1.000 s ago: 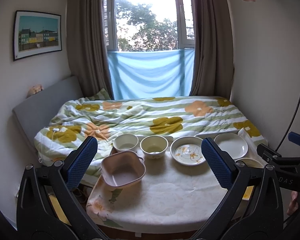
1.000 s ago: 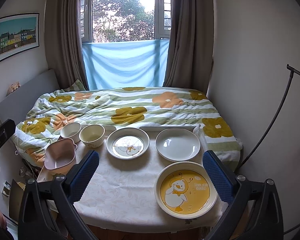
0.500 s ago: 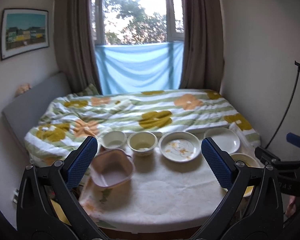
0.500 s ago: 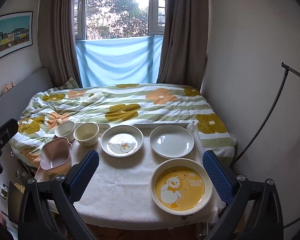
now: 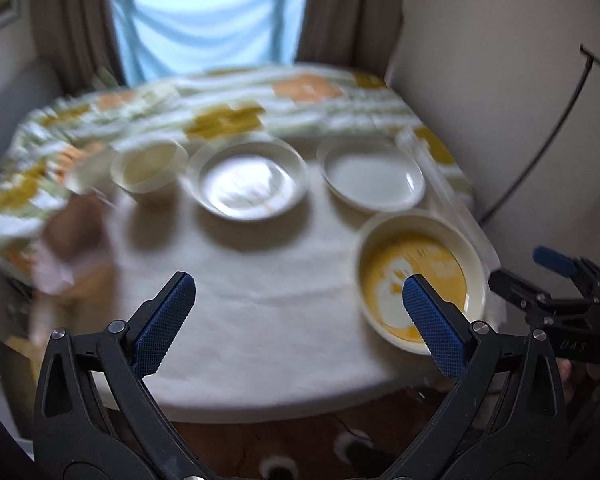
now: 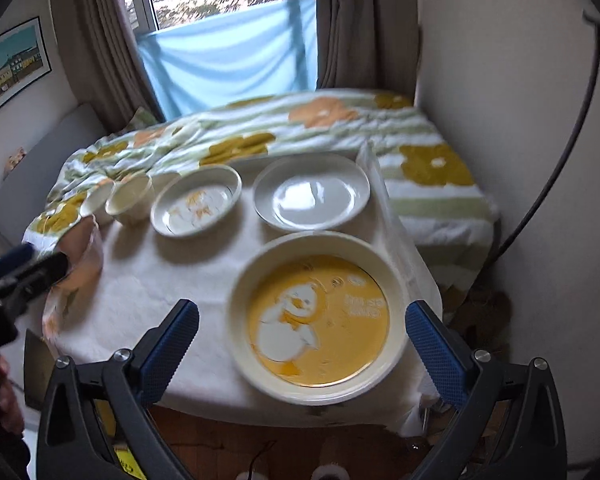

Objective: Organize plates and bowls

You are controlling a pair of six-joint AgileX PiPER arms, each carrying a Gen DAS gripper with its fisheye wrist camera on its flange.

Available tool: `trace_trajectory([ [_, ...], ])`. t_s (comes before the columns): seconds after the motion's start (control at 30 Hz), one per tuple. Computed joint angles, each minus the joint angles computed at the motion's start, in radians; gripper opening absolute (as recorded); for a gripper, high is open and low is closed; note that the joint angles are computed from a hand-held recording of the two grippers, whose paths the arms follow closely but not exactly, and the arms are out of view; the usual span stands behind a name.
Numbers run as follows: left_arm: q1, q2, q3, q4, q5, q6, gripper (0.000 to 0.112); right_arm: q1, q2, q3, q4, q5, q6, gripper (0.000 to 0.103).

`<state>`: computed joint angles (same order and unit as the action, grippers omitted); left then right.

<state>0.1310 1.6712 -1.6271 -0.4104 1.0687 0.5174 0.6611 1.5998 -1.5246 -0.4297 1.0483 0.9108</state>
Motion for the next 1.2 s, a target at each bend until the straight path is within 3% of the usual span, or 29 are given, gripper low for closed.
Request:
trace_trajectory([
  [0.07,-0.058,0.043,0.021,0.012,-0.015,-0.045,0.102,-0.081,-0.030,0.088,0.079,-0.093,-0.101,0.099],
  [0.13,-0.101,0.093,0.033,0.011,-0.030,-0.083,0.099,-0.183,-0.044,0.168,0.212,-0.194,-0.257,0.086],
  [0.27,-0.154,0.183,0.027,0.005,-0.040,-0.145,0.086,-0.336,-0.013,0.245,0.435,-0.289,-0.522,0.071],
  [0.3,-0.158,0.208,0.023,-0.010,-0.038,-0.152,0.085,-0.366,-0.001,0.254,0.496,-0.300,-0.588,0.064],
  [0.4,-0.176,0.249,0.042,-0.029,-0.063,-0.181,0.078,-0.449,0.035,0.273,0.652,-0.317,-0.761,0.056],
  [0.57,-0.189,0.280,0.049,-0.034,-0.073,-0.203,0.043,-0.501,0.069,0.279,0.759,-0.323,-0.926,0.040],
  [0.6,-0.193,0.284,0.052,-0.037,-0.076,-0.205,0.039,-0.510,0.076,0.276,0.774,-0.317,-0.949,0.032],
  [0.7,-0.199,0.291,0.052,-0.039,-0.081,-0.213,0.023,-0.528,0.082,0.280,0.800,-0.319,-1.002,0.022],
  [0.8,-0.211,0.289,0.054,-0.013,-0.093,-0.243,0.021,-0.543,0.086,0.283,0.818,-0.320,-1.038,0.017],
  [0.93,-0.248,0.292,0.037,0.067,-0.109,-0.298,0.022,-0.558,0.098,0.267,0.840,-0.297,-1.074,0.017],
  [1.2,-0.249,0.269,0.041,0.075,-0.112,-0.294,0.022,-0.563,0.082,0.270,0.854,-0.302,-1.097,0.017],
])
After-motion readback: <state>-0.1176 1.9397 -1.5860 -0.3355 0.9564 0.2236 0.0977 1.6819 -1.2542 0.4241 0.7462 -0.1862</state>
